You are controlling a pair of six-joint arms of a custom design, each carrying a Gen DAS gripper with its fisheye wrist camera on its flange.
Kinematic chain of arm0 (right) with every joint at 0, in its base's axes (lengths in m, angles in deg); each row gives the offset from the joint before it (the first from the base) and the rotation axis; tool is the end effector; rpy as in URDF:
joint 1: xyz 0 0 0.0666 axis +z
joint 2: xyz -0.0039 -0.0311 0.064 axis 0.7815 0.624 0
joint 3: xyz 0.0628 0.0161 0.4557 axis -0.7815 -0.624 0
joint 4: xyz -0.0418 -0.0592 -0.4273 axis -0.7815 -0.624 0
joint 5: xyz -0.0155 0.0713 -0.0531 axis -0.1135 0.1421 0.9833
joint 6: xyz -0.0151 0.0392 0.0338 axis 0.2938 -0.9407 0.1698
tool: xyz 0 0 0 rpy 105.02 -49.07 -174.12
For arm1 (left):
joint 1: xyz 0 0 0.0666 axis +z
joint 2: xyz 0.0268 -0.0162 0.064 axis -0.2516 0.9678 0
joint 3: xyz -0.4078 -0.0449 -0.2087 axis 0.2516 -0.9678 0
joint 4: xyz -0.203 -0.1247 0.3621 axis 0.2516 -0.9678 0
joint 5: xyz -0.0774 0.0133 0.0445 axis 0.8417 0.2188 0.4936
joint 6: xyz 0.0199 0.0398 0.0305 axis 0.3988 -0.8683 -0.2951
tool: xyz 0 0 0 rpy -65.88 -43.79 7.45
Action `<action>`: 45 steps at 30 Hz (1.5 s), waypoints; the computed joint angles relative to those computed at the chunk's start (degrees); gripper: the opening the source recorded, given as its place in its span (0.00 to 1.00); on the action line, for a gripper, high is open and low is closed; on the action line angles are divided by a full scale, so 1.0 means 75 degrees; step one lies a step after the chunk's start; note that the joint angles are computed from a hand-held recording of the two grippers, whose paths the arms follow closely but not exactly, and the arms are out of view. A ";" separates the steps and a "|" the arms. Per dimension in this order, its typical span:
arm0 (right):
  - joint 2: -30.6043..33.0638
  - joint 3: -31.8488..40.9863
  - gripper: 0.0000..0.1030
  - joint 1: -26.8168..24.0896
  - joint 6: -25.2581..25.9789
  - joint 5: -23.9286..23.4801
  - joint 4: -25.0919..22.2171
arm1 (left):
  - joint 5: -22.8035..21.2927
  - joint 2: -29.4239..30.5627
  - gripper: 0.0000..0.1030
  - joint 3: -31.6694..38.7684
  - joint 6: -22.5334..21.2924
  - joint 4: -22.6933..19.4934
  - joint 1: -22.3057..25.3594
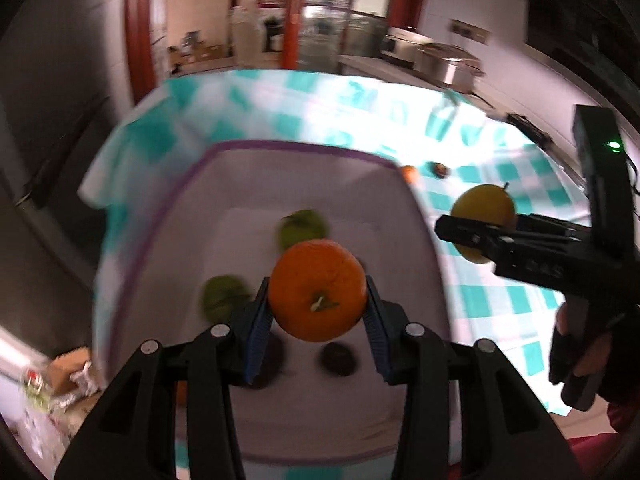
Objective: Organize fruits
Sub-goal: 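Carry the pear and orange into the box and open both tools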
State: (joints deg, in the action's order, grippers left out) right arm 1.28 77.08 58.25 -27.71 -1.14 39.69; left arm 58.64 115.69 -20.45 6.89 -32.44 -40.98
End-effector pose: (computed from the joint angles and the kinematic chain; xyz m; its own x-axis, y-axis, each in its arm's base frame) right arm 0.5351 0.0772 0.4137 -0.7463 -0.2270 -0.6257 -0.4444 0.8697 0.2146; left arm 0.4474 -0.2148 0.4013 -0.7461 -0.0427 -0.6644 0.0394 0.9934 -0.1081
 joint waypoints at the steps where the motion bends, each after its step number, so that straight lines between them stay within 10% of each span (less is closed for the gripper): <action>1: 0.0018 0.0058 0.61 0.0206 0.0167 0.0007 -0.0125 | -0.0015 -0.0065 0.42 -0.0080 0.0031 -0.0070 0.0100; 12: 0.0320 0.0152 0.61 0.1083 0.1296 0.0691 -0.1177 | -0.0229 -0.0484 0.42 -0.0728 -0.0334 -0.0311 0.0408; 27: 0.0533 0.0252 0.61 0.1407 0.1688 0.1068 -0.1139 | -0.0304 -0.0228 0.42 -0.0596 -0.1559 -0.0517 0.0053; 45: 0.0909 0.0160 0.61 0.1750 0.2382 0.2096 -0.1346 | 0.0004 0.0051 0.42 -0.0548 -0.1585 -0.1078 0.0410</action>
State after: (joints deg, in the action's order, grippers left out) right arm 8.10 78.28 71.38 -9.84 14.58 29.59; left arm 58.66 116.07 -24.56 -5.00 -40.53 -37.90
